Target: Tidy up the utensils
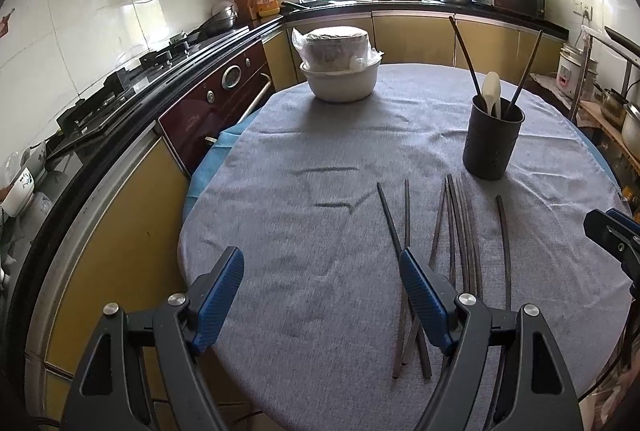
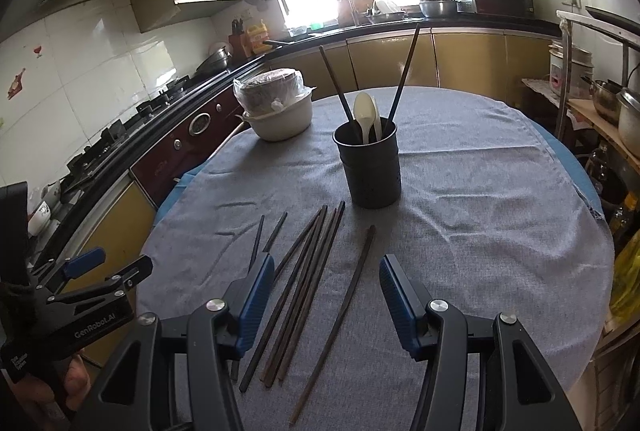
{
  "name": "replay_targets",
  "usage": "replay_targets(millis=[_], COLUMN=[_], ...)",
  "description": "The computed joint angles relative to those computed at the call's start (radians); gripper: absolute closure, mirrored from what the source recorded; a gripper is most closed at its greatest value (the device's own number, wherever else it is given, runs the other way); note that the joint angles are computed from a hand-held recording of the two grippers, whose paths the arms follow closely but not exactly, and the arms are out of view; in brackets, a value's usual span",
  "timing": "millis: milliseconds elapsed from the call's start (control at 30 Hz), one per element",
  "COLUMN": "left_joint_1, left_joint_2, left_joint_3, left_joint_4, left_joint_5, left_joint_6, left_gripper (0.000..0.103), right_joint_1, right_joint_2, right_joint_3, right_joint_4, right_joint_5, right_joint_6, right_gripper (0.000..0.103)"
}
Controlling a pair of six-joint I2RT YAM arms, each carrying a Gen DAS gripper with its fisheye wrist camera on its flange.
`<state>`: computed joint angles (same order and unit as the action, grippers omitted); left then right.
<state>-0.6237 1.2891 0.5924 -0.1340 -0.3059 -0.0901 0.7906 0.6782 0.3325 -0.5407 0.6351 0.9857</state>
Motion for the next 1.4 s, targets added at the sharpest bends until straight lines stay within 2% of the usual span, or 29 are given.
replay_targets(millis=[400,1400], left_joint_1=[0.007,0.028], left_joint_2=[0.029,0.156], left_joint_3=[-0.001,0.028], left_joint_4=[0.012,0.056], left_joint_5=[0.005,0.022], left_joint_6=[0.0,0.007], left_gripper=[0.022,0.022], right_joint_1=[-0.019,-0.187], right_joint_2=[0.017,0.088], right_joint_3=[-0.019,-0.08], right_joint_4=[0.034,0.194], right_joint_5=[-0.022,-0.18], right_joint_6=[-0.003,-0.091], right_gripper=[0.045,0.045])
